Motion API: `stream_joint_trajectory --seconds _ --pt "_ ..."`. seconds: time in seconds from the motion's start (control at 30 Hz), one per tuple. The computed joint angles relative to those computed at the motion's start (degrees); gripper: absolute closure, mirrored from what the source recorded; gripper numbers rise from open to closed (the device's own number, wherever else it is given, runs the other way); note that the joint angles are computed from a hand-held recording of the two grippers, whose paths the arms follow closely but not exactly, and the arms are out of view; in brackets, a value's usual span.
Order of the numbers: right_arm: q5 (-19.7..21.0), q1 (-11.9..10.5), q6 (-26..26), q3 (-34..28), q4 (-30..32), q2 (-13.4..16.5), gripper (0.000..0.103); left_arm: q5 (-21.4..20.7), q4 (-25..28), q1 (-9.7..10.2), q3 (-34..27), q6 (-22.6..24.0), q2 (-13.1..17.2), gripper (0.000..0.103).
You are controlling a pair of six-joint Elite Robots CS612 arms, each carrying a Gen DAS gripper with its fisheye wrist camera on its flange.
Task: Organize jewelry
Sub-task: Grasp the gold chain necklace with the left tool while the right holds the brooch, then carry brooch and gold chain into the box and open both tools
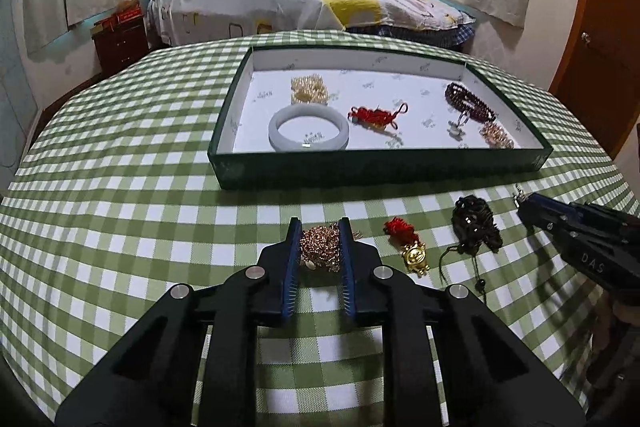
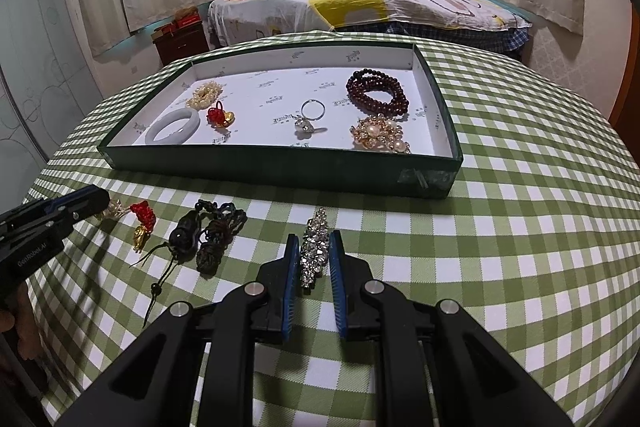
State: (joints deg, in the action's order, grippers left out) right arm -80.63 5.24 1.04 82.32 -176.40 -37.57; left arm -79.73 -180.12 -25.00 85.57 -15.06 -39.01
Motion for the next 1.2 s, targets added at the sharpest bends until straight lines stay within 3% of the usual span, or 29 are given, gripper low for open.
stream_joint_trajectory --seconds 0.8,1.2 --pt "0.95 -0.02 -0.18 1.31 -4.48 -1.58 0.090 1.92 -6.60 -0.66 0.88 0.41 -1.87 0.085" --pt "1.77 0.06 -0.33 -1.59 -8.22 -1.69 0.090 1.43 -9.86 -0.73 -3.25 2.40 -1.12 0.085"
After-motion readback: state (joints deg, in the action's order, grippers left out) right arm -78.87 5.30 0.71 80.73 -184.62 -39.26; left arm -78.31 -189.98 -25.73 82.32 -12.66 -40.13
